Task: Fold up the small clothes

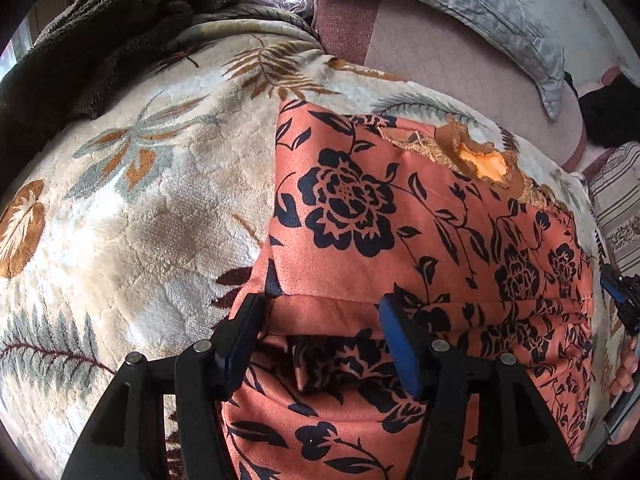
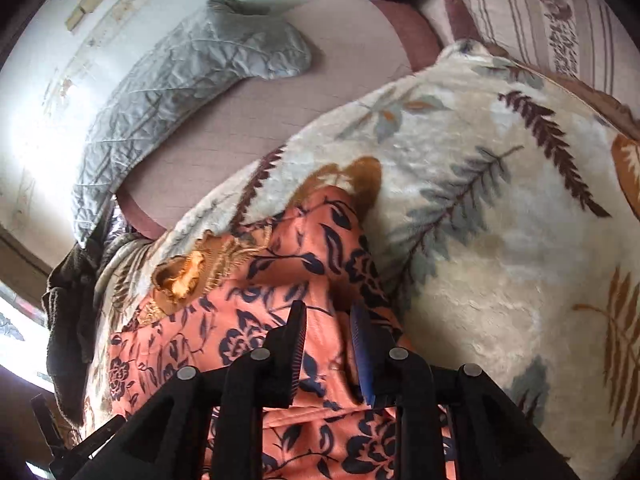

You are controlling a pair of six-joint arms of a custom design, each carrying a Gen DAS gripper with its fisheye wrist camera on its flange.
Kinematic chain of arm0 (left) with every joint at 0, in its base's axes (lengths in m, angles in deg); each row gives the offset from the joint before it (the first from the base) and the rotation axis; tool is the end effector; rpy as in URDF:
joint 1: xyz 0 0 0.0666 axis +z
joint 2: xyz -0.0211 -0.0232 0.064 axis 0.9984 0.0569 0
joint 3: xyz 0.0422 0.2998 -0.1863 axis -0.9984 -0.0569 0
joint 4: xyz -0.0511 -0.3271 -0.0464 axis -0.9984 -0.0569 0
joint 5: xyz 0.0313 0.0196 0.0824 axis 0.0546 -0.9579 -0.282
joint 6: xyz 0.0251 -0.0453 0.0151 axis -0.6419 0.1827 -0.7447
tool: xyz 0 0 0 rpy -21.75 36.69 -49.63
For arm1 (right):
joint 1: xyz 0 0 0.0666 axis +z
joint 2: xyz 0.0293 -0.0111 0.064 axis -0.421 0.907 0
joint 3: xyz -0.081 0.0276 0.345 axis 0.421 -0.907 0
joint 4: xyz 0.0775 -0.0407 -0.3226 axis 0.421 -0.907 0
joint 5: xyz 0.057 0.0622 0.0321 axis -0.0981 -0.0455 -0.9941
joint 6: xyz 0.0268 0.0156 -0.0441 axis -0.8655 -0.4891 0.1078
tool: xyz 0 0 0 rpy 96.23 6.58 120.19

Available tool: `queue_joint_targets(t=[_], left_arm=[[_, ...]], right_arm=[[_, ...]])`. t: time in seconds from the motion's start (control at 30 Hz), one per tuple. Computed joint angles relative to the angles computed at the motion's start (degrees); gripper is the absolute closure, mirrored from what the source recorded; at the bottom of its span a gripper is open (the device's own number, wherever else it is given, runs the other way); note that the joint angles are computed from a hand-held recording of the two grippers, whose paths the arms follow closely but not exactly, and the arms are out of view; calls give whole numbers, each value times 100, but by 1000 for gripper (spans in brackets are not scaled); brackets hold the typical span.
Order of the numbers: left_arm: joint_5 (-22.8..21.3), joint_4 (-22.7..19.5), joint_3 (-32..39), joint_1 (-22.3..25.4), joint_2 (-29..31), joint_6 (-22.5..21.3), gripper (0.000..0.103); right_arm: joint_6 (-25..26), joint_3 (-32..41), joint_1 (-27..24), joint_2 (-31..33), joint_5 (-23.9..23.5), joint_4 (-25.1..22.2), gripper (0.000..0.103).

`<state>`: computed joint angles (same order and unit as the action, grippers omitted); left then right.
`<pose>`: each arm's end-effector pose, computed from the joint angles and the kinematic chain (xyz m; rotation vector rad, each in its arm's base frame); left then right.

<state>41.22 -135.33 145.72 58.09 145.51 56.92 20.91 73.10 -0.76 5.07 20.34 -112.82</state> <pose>0.4706 -0.2591 0.3106 0.2530 2.6703 -0.3178 0.3489 0.1454 0.3241 0.9053 2.2713 0.3429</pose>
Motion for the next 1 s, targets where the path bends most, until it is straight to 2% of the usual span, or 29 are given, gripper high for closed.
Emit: queue_joint_targets(t=[0.07, 0.17, 0.2, 0.27, 0.3, 0.33, 0.4, 0.43, 0.47, 0.57, 0.6, 0.67, 0.7, 0.77, 0.87, 0.9, 0.97, 1.0], left_arm=[[101, 156, -61, -5, -79, -14, 41], [232, 358, -167, 14, -174, 27, 41], [302, 393, -191, 28, -199, 43, 41], [364, 364, -164, 52, -188, 120, 41], [333, 283, -104, 52, -139, 149, 41], [226, 107, 7, 37, -46, 155, 41], [-139, -461, 321, -17, 254, 80, 41], [-189, -624, 412, -42, 373, -31, 41], [-310, -601, 389, -88, 373, -138, 41], [-501, -563, 373, -189, 285, -241, 40], [-494, -538, 363, -191, 270, -215, 40], [-421, -535, 368, -167, 265, -160, 40], [-391, -514, 357, -158, 247, -151, 40], [-362, -513, 378, -121, 250, -174, 40], [-402, -556, 406, -141, 297, -185, 40], [-433, -567, 416, -152, 309, -201, 40], [-474, -568, 413, -168, 319, -224, 40], [-480, -571, 418, -170, 327, -233, 40]], right_arm=[[294, 251, -55, 207, -260, 37, 77], [494, 621, -65, 541, -350, -84, 77], [516, 527, -85, 504, -559, 194, 77], [485, 189, -135, 449, -1259, 1113, 77], [450, 176, -170, 505, -1586, 1220, 77], [432, 297, -197, 655, -1780, 1040, 73], [429, 818, -252, 1181, -1929, -16, 46], [385, 934, -283, 1360, -2028, -316, 48], [351, 926, -293, 1308, -2022, -327, 48], [321, 352, -273, 641, -1792, 525, 47], [287, 166, -267, 402, -1558, 728, 42], [135, -7, -308, 84, -1038, 677, 33], [92, -75, -410, -5, -1012, 692, 32], [17, -218, -717, -31, -1466, 822, 32], [-194, -441, -1182, 214, -2507, 1295, 32], [-308, -532, -1296, 331, -2862, 1584, 32], [-519, -729, -1450, 581, -3515, 2456, 34], [-558, -735, -1481, 706, -3656, 2697, 34]])
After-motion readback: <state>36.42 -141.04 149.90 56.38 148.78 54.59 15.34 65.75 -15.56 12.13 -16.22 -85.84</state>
